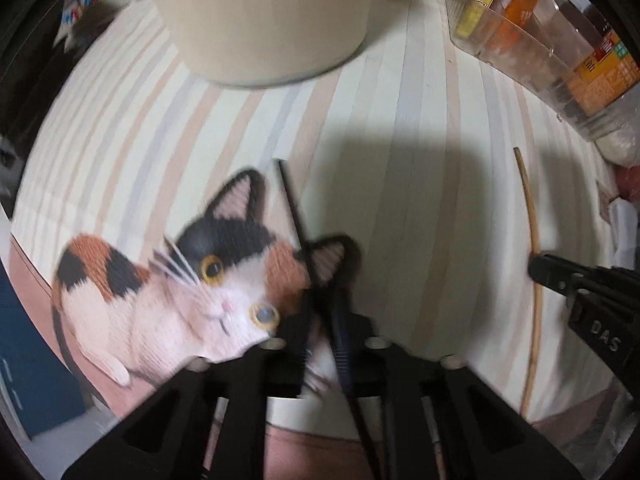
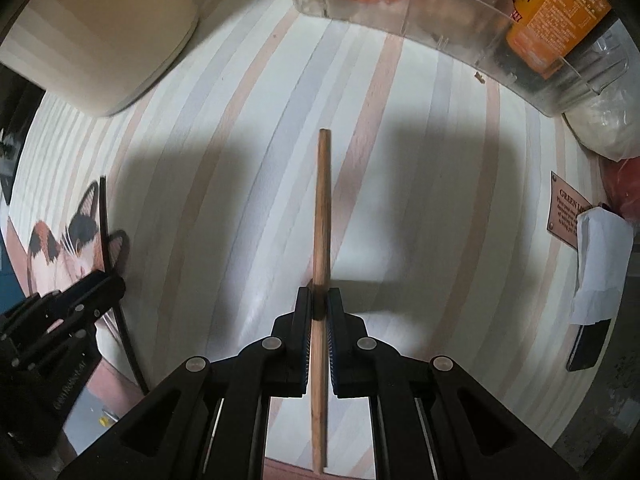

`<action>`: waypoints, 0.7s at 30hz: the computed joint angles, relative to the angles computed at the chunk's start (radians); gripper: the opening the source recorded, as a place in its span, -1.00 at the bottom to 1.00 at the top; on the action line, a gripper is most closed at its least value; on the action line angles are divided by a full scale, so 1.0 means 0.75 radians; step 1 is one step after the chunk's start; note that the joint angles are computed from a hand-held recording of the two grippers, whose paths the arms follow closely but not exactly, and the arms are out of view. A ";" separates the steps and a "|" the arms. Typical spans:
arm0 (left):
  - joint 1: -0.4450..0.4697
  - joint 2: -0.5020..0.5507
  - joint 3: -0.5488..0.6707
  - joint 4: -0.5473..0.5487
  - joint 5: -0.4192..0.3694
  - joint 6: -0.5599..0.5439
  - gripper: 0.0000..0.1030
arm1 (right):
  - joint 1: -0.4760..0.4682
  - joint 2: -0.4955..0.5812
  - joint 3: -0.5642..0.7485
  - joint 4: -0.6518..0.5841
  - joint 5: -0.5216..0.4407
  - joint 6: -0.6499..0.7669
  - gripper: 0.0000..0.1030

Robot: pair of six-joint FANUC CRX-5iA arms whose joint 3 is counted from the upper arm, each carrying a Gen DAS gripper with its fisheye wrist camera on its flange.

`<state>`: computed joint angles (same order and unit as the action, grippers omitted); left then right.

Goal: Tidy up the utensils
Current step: 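Grasp a black chopstick with left tool while right tool grasps a wooden chopstick, then lift both held chopsticks up over the cream utensil holder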

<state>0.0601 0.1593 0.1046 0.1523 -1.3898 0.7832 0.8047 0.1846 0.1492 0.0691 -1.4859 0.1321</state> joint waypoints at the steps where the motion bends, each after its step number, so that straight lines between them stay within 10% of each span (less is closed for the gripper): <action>1: -0.023 0.005 0.010 0.001 0.003 0.024 -0.92 | -0.008 0.007 0.003 0.013 0.016 -0.001 -0.85; 21: -0.054 0.154 0.194 0.023 -0.074 -0.003 -0.86 | -0.177 0.226 0.333 -0.106 -0.178 0.235 -0.84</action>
<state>0.0198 0.2746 0.2497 0.1696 -1.4452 0.7809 0.6716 0.3540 0.3988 -0.0101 -1.6198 0.3085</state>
